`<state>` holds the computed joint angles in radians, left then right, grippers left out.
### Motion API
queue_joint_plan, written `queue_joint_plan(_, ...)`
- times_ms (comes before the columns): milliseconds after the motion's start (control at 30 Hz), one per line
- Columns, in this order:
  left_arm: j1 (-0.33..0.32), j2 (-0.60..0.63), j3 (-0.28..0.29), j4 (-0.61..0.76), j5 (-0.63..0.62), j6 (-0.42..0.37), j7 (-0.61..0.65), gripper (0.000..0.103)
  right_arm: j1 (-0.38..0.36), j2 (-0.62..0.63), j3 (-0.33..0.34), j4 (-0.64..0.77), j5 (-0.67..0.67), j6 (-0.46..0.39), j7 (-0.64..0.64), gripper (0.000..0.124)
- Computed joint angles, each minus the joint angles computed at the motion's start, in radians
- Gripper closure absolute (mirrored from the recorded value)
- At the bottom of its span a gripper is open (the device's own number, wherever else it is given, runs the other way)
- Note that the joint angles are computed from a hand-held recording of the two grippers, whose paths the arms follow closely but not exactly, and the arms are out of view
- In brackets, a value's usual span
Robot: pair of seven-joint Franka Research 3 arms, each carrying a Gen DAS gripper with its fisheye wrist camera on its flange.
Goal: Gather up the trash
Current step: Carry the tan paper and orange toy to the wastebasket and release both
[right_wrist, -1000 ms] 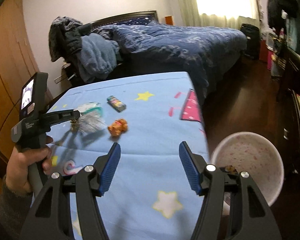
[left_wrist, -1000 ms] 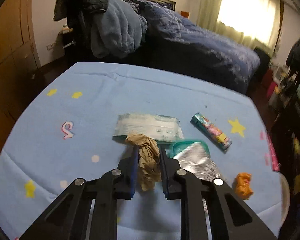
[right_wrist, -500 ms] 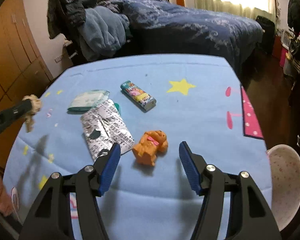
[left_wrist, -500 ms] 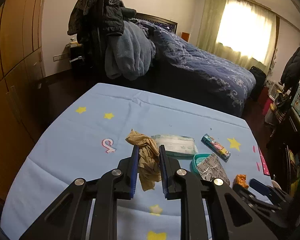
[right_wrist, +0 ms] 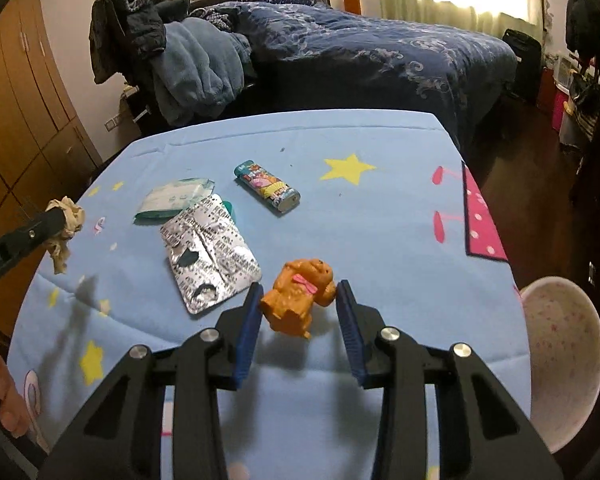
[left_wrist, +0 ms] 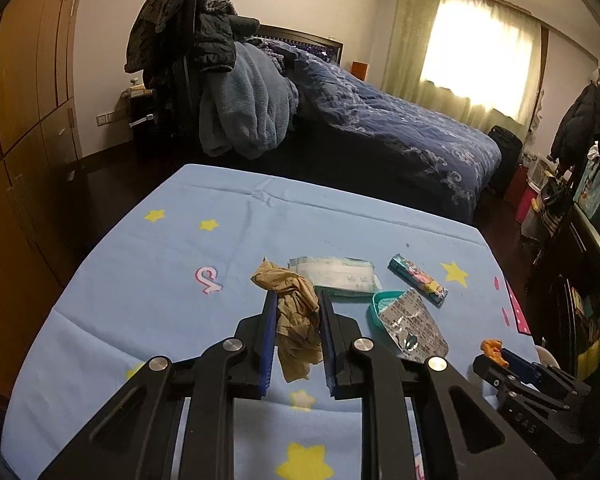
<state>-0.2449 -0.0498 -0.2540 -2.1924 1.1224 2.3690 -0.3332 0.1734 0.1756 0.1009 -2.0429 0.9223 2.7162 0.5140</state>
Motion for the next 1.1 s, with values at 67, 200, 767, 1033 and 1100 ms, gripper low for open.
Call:
queue_joint_plan(67,-0.006,0.003,-0.005,0.005,-0.006,-0.010,0.006,0.083,-0.007,-0.015,-0.002,-0.016,0.016,-0.008,-0.015,0.086)
queue_joint_plan(200,-0.019,0.013,-0.012,0.023,-0.013,-0.028,0.022,0.082,-0.016,-0.051,-0.013,-0.052,0.054,-0.022,-0.055,0.086)
queue_joint_plan(767,-0.118,0.201,0.004,0.256,0.026,0.104,0.177,0.082,-0.081,-0.160,-0.124,-0.156,0.235,-0.033,-0.204,0.085)
queue_joint_plan(1033,-0.180,0.366,0.049,0.448,-0.051,0.267,0.363,0.082,-0.154,-0.122,-0.157,-0.133,0.253,0.007,-0.169,0.085)
queue_joint_plan(1100,-0.192,0.413,0.054,0.504,-0.097,0.299,0.431,0.082,-0.175,-0.108,-0.163,-0.122,0.262,0.017,-0.160,0.085)
